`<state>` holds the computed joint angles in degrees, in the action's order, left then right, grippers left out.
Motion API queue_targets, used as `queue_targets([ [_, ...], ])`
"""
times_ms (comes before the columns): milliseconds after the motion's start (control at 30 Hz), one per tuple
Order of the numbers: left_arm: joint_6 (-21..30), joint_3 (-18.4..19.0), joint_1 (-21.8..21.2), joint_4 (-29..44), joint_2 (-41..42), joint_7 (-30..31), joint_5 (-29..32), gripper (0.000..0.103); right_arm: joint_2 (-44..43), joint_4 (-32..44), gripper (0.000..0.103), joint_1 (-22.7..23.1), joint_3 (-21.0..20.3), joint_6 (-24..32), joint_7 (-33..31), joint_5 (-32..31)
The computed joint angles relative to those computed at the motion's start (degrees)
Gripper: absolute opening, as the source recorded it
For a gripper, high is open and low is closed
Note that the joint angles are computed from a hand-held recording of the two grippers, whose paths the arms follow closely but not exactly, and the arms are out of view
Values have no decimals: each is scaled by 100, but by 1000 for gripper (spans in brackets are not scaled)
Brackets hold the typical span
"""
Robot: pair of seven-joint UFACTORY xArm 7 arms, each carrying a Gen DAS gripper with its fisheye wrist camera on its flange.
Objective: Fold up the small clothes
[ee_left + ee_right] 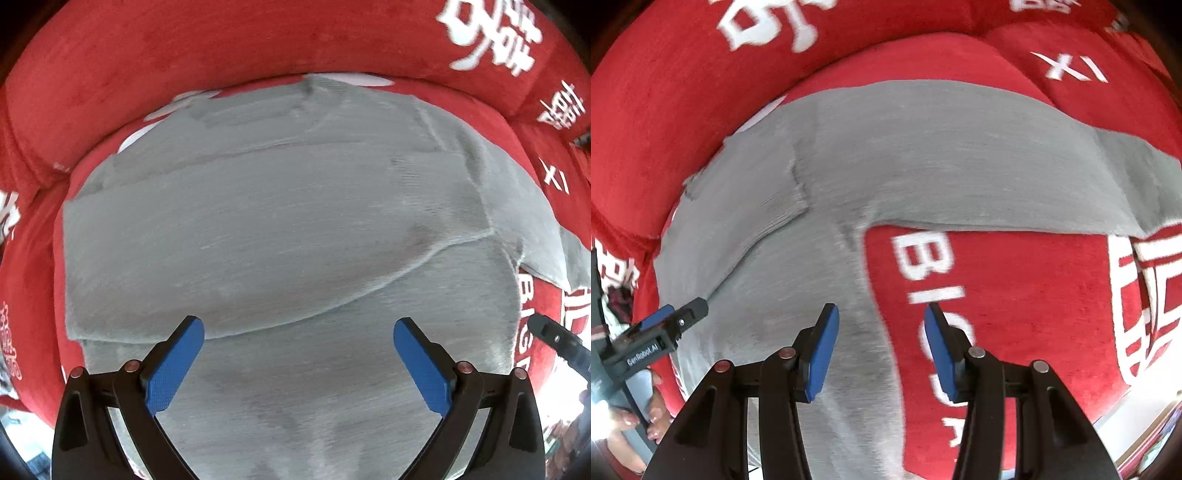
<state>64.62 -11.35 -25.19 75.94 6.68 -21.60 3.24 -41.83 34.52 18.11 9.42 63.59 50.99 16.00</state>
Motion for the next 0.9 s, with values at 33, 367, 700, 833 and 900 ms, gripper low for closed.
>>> queue_targets([
  [33,-7,-24,-25,39,39,4,-20,103,-304,-211,52,-84,-73,7,117,21],
  [367,-1,-129,-311,481,433,-51,-210,103,-3745,-2167,52,-1424,-694,253,1406,-60],
  [700,-129,-92,-396,726,729,67,-281,103,-5505,-2945,56,-2997,-1398,775,1677,-665],
  [833,-102,-108,-466,907,917,-4,-340,103,-5648,-3272,56,-3439,-1740,390,1524,-625],
  [900,-165,-101,-520,919,930,-52,-280,103,-5728,-3411,56,-3673,-1867,249,1487,-543],
])
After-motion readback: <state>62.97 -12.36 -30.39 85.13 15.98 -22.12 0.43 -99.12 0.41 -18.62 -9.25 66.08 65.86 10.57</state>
